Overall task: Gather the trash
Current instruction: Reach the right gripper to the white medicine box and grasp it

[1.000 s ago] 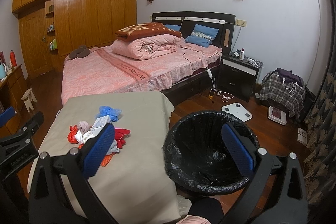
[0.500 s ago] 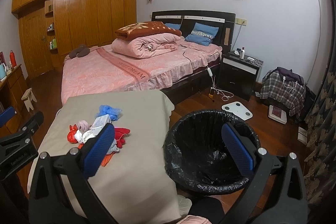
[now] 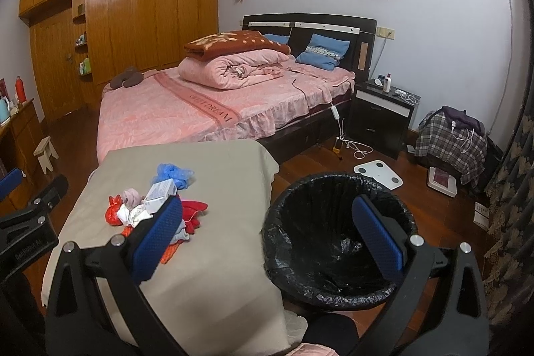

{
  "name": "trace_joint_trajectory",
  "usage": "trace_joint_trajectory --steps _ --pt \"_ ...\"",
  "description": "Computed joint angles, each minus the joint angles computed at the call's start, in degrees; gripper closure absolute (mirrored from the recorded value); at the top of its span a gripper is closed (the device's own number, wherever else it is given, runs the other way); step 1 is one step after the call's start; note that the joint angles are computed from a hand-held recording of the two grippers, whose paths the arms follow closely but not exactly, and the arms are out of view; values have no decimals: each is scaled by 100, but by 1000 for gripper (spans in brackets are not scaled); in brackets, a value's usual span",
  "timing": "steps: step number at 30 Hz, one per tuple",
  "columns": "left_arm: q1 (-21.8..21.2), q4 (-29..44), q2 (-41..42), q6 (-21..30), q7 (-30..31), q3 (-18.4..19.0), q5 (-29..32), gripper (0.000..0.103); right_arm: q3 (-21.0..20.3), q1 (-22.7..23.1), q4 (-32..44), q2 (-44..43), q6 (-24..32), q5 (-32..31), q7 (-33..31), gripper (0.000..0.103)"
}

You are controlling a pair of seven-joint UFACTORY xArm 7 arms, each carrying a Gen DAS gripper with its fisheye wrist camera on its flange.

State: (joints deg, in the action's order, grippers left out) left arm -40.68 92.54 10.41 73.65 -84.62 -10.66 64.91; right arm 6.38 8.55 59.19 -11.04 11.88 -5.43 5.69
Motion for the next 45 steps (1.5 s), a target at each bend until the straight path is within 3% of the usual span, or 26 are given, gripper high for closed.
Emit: trace_joint_trajectory --steps 7,12,15,19,23,27,36,39,45 --pt "163 -326 -130 -122 -138 42 -22 6 68 80 228 429 -142 -45 87 5" --pt "509 -829 -315 -266 -287 79 -149 6 80 191 525 946 -341 -163 232 5" --pt "755 -1206 -444 -581 -366 97 -190 6 42 314 739 1357 -590 -550 513 6" --pt "1075 -1623 -564 -961 -689 130 -144 6 141 432 1203 1972 -680 -170 85 22" --pt "1271 -1816 -462 -1008 -917 169 115 6 281 559 1840 2727 -586 200 -337 36" --pt "1407 -1804 -257 -1129 -835 256 124 7 415 676 2510 3413 -275 483 -630 42" --pt "1631 -1962 -146 -1289 -1032 487 135 9 371 1213 3911 4602 263 503 -1028 42" --pt "1723 -2055 -176 -1382 -1073 529 147 9 372 1319 4048 4725 329 543 -1123 33" --pt "1840 -2140 -188 -1402 -1071 547 59 9 142 1622 4386 4998 559 370 -1109 29"
